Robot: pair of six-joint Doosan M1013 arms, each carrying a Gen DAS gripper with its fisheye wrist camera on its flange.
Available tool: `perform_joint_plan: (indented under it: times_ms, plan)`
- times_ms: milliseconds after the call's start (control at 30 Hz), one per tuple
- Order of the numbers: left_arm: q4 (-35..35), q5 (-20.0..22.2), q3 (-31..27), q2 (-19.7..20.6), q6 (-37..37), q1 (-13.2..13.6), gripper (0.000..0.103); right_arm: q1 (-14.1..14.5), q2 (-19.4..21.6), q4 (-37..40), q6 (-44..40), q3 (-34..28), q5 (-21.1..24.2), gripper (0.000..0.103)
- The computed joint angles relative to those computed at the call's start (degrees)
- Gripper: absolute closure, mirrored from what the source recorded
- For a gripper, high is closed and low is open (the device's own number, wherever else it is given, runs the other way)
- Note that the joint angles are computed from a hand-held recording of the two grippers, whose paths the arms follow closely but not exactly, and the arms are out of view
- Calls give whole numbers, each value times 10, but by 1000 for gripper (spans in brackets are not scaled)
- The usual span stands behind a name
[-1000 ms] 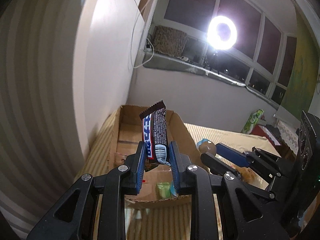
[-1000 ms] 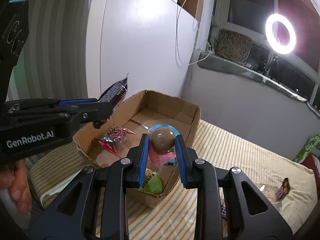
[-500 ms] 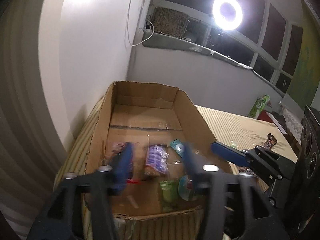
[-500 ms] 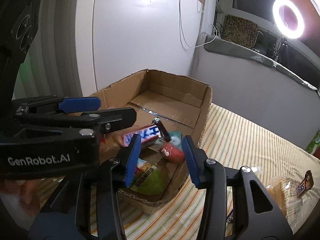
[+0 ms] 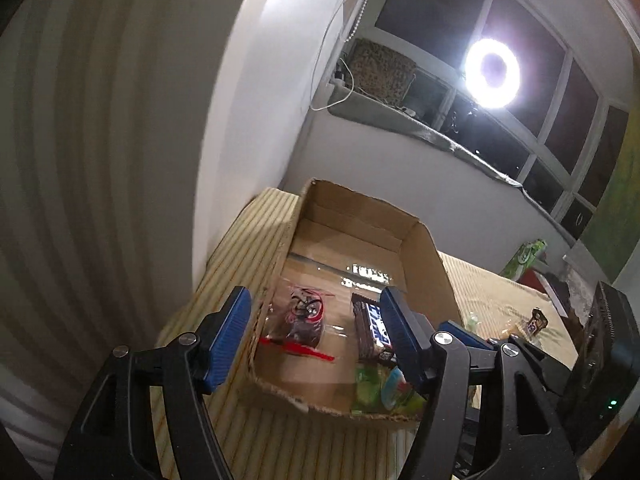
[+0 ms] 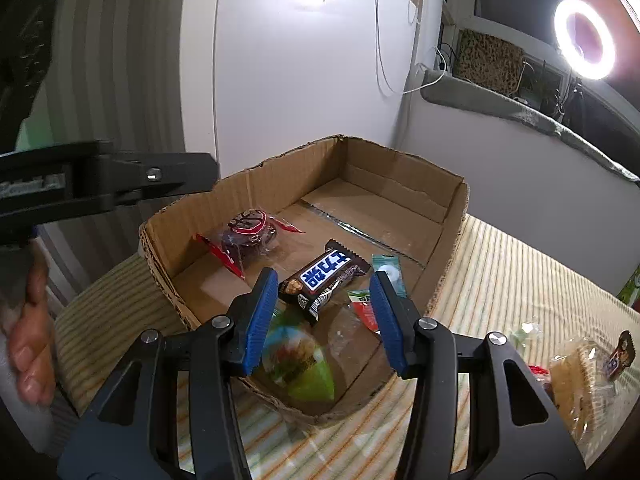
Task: Organize snacks
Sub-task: 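Move both open grippers back over the bagged bread loaf on the bed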
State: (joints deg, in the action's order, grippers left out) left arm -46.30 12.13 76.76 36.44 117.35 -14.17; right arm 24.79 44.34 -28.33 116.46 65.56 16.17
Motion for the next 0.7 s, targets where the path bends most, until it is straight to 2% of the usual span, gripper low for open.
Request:
perform_joint_plan:
  times_ms: [133,200,233,267,300,333,567,700]
  plan:
    - [-31,-5,13,-10,32,1,37,5,1,-55,57,-3,10,51]
    - [-41,-8,15,-13,42,1,37,8,-5,-126,131,6,10,49]
    - [-35,-9,16,-14,37,0,37,9,-12,-154,166,17,0,42]
    - [-30,-9,17,-16,33,-1,37,10,-20,-209,226,31,-9,33]
    - [-29,-8,19,-18,35,0,37,11,-27,-262,279,41,-14,30]
    - [-21,-9,20,-21,31,-1,36,12,-34,-320,334,53,-19,29]
    - [48,-13,27,-31,-14,-21,28,9,-85,-598,632,135,-11,29]
    - [82,-7,27,-35,-22,-41,26,-2,-117,-693,762,192,9,25]
